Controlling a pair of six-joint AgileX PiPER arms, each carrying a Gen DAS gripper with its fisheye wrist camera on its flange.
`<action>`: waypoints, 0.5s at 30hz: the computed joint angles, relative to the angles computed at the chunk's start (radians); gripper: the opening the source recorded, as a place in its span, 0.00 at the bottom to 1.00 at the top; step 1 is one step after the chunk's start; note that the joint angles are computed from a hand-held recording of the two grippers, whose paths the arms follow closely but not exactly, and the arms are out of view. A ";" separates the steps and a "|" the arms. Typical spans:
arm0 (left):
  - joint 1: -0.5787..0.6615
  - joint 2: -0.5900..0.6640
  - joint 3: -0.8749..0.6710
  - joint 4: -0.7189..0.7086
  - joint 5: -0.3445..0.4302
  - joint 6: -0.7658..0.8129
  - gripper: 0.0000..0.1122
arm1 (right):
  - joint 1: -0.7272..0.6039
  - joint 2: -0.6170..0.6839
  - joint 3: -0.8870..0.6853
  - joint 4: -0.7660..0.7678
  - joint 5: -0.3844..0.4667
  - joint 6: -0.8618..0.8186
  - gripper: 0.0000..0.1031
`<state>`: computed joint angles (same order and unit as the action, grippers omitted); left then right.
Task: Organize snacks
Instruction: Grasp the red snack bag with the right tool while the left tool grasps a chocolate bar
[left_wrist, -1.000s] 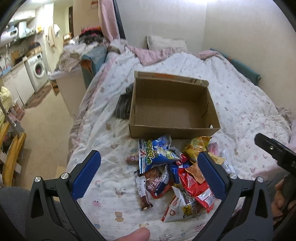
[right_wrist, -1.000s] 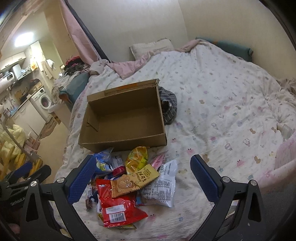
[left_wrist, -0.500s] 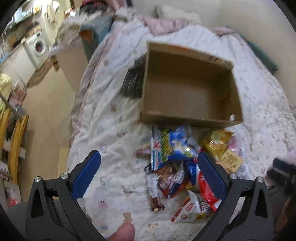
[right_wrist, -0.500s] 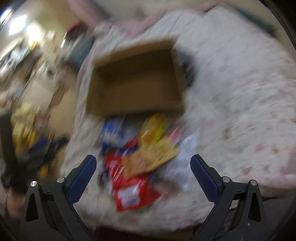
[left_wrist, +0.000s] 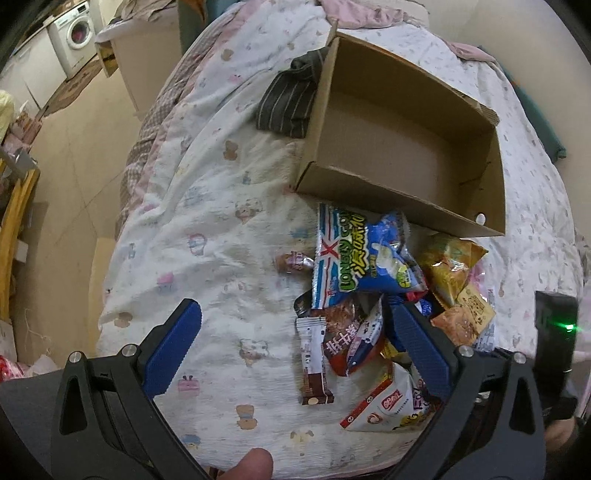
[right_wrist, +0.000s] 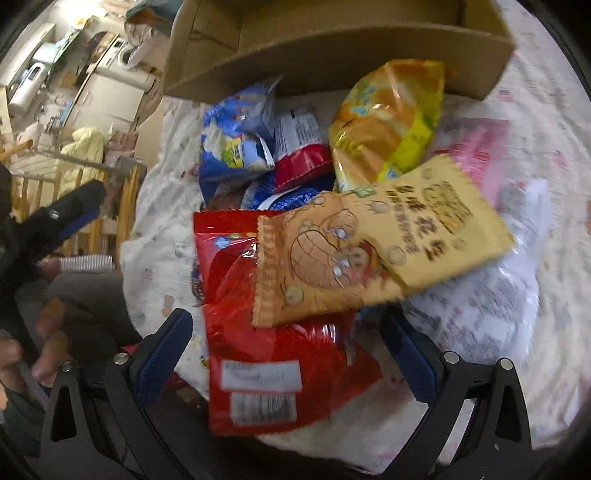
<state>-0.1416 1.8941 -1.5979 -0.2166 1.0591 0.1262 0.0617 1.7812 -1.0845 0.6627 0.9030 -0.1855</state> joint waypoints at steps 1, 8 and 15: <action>0.001 0.001 0.001 0.001 -0.001 -0.001 0.92 | 0.003 0.009 0.000 -0.003 -0.010 0.000 1.00; -0.001 0.035 0.004 0.024 0.019 -0.017 0.92 | -0.030 -0.034 0.003 0.050 0.015 -0.079 0.67; -0.002 0.110 -0.009 -0.019 0.082 -0.028 0.83 | -0.080 -0.169 0.031 0.164 0.049 -0.154 0.64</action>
<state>-0.1434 2.0042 -1.6068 -0.2353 1.1408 0.0986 -0.0188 1.6122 -1.0540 0.8270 0.9522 -0.3393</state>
